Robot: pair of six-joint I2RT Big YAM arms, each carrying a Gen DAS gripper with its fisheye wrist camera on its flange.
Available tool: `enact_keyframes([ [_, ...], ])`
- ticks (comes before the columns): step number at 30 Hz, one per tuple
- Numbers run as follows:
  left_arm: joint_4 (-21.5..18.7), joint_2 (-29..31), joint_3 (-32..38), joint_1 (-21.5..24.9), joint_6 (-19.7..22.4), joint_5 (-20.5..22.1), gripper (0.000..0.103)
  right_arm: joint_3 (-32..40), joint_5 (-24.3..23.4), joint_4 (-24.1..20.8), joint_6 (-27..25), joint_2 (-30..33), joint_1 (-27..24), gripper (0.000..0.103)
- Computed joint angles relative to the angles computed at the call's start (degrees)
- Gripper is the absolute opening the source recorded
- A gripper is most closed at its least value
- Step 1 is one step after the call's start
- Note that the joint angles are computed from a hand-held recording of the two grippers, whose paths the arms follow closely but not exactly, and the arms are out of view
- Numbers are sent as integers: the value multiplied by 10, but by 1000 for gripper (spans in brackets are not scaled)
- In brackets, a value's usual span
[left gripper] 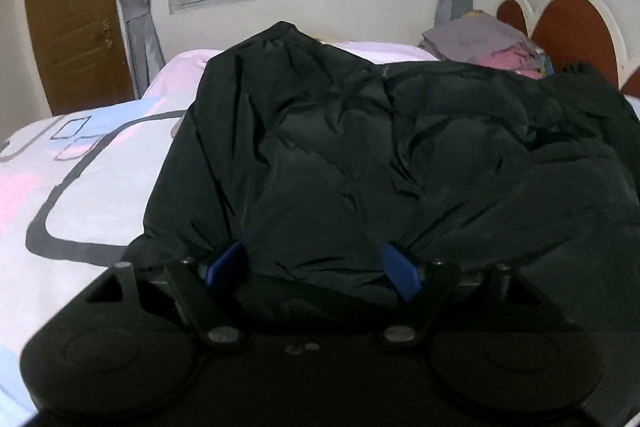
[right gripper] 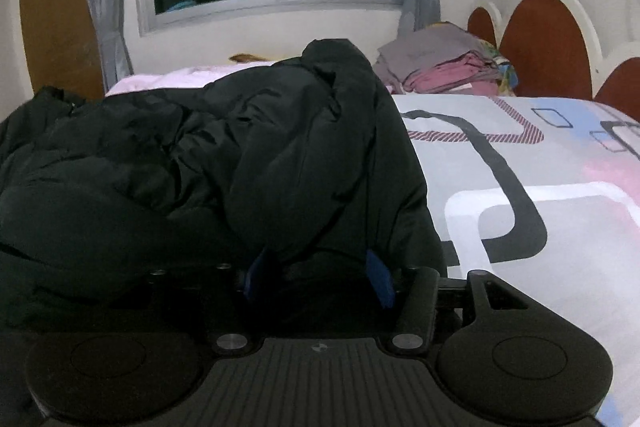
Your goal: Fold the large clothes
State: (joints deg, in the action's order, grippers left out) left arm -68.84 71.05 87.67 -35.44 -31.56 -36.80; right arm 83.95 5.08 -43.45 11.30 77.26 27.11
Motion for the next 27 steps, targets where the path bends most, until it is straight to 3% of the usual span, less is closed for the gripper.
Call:
enact_keyframes([
  [2,-27,-3,9,-5,-6,1,77,33,3,-46,1,7,-1,54],
  [3,-48,-1,19,-15,-13,-5,77,42,17,-58,4,4,4,60],
  [4,-64,1,28,-22,-17,-12,82,39,25,-51,9,-6,10,85],
  [6,-90,9,50,-39,-36,-36,91,28,13,-33,14,-34,22,91],
  [8,-98,11,67,-55,-53,-46,93,32,-4,-39,19,-47,41,74],
  [9,-101,11,76,-64,-62,-45,93,42,-12,-56,22,-47,52,52],
  [10,-94,9,80,-71,-65,-40,89,45,-21,-61,29,-48,63,39],
  [12,-84,10,91,-96,-72,-48,85,46,-31,-62,40,-49,84,27],
  [15,-78,23,100,-121,-82,-34,84,53,-31,-80,55,-38,113,27],
  [17,-95,41,98,-124,-83,-8,84,54,-18,-103,63,-25,128,27],
  [21,-87,36,77,-116,-105,18,85,63,-21,-121,77,-17,125,27],
  [27,-125,28,97,-134,-111,-10,85,55,-24,-109,88,-47,115,27],
])
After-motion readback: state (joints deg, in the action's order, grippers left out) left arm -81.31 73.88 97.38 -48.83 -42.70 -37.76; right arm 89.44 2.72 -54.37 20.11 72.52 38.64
